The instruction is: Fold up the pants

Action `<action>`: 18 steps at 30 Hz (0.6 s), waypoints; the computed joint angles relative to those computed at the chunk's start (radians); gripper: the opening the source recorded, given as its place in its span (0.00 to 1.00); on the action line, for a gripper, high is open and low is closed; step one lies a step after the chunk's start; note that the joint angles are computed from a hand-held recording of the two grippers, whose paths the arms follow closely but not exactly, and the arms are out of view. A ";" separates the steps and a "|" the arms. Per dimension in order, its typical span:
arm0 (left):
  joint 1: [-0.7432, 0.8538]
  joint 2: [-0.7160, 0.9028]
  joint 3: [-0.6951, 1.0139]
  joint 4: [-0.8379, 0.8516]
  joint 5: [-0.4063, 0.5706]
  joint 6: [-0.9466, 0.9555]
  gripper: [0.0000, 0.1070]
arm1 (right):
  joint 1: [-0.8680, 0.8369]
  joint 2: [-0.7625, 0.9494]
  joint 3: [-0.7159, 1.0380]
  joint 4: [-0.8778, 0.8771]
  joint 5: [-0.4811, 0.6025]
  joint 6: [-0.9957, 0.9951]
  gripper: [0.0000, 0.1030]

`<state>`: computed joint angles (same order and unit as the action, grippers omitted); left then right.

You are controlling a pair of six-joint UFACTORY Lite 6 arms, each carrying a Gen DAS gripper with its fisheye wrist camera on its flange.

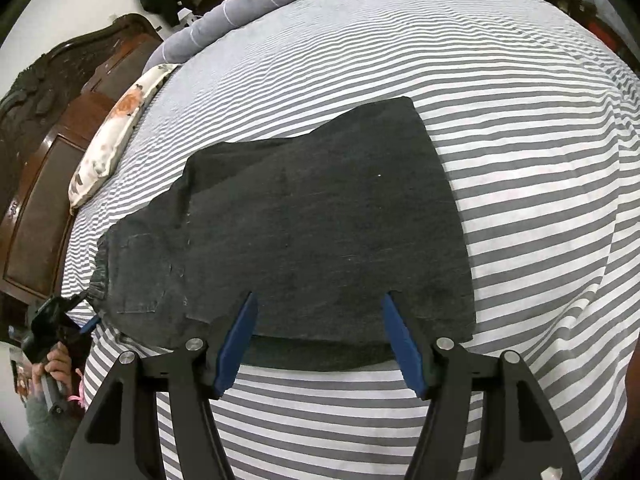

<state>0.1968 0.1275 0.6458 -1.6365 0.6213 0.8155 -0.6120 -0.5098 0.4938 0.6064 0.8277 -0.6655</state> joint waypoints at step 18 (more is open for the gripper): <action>-0.029 0.240 0.107 -0.195 0.136 0.184 0.48 | 0.261 -0.036 -0.004 -0.127 -0.075 0.266 0.60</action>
<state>0.1673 0.3674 0.7528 -1.8311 0.7575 0.9997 -0.3510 -0.5458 0.4894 0.4796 0.7523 -0.3991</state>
